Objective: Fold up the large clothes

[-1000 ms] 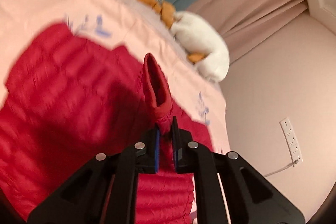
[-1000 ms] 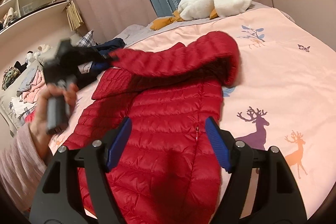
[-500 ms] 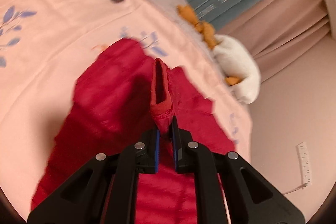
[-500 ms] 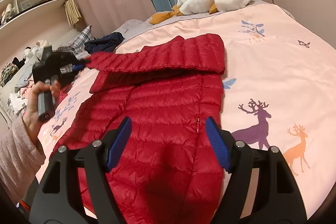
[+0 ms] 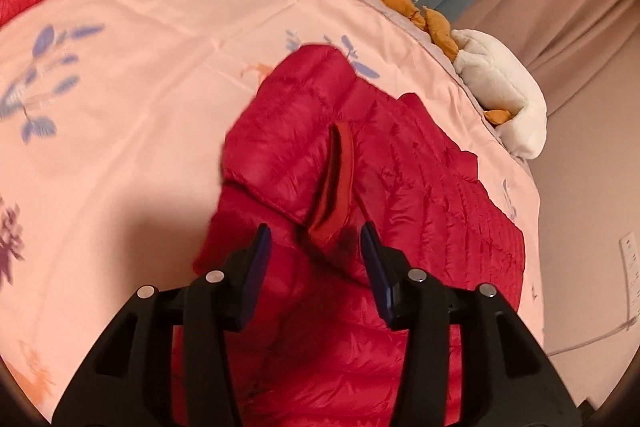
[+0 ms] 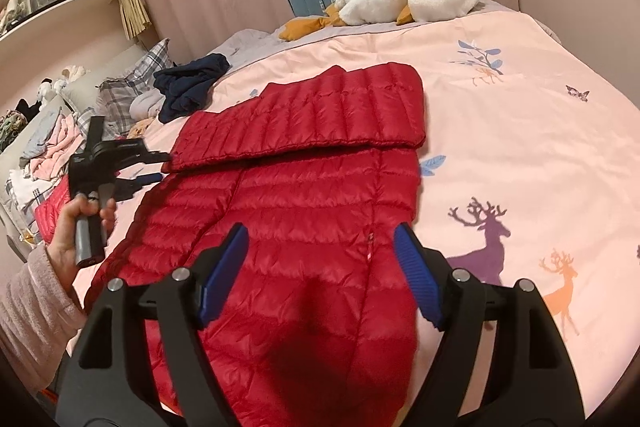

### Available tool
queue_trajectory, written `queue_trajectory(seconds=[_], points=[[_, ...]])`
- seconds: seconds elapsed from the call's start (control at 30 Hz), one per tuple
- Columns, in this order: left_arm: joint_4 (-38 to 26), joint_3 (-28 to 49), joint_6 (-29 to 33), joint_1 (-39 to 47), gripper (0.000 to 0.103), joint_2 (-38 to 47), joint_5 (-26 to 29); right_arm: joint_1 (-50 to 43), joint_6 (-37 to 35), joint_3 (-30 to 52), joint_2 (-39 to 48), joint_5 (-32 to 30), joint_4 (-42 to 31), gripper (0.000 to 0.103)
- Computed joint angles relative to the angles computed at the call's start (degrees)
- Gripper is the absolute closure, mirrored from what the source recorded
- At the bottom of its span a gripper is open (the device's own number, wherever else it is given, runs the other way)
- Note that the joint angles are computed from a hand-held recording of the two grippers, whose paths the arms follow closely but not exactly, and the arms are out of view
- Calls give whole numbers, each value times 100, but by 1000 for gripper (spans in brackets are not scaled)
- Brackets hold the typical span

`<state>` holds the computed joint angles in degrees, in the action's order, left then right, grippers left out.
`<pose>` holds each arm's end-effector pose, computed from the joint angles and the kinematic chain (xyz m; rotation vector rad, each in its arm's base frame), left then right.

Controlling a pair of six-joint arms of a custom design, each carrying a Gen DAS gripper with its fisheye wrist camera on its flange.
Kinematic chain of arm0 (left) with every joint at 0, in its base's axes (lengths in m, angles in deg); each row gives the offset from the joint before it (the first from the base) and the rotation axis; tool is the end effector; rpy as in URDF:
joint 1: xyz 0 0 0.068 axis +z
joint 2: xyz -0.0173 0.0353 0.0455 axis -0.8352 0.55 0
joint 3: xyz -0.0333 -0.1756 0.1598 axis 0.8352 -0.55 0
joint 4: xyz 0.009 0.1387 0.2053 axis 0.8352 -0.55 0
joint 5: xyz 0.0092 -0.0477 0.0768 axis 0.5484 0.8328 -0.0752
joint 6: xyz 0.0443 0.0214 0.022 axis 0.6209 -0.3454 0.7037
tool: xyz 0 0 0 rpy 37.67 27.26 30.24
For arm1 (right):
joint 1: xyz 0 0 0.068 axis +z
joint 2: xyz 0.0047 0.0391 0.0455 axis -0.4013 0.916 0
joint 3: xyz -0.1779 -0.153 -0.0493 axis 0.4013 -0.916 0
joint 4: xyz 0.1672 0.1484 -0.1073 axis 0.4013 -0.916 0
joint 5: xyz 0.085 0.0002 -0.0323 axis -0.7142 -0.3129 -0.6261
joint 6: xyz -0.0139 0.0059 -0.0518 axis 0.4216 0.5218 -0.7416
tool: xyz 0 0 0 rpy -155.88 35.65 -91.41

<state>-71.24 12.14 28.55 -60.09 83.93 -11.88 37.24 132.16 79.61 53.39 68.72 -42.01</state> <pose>0.4482 -0.0467 0.1565 0.1743 2.5110 -0.8035 0.0837 0.0937 0.1730 0.5968 2.1115 0.0861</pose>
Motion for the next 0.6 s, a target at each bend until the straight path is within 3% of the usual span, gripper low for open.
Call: queue_trajectory(seconds=[0.13,0.3,0.43,0.6], points=[[129,-82,463,-232,56,-302,-213,-1104,-1308,10,-362,-446,359,26],[175,-111,1052,-748,56,-483,-606,-3266,-3671,13,-291,-1814,1884,28],[192,83,1257,-1135,56,-290,-979,-4367,-4639,533,1051,-2664,2959,40],[256,111,1705,-1454,56,-79,-1585,-4947,-5210,1516,2926,-3010,3662,42]])
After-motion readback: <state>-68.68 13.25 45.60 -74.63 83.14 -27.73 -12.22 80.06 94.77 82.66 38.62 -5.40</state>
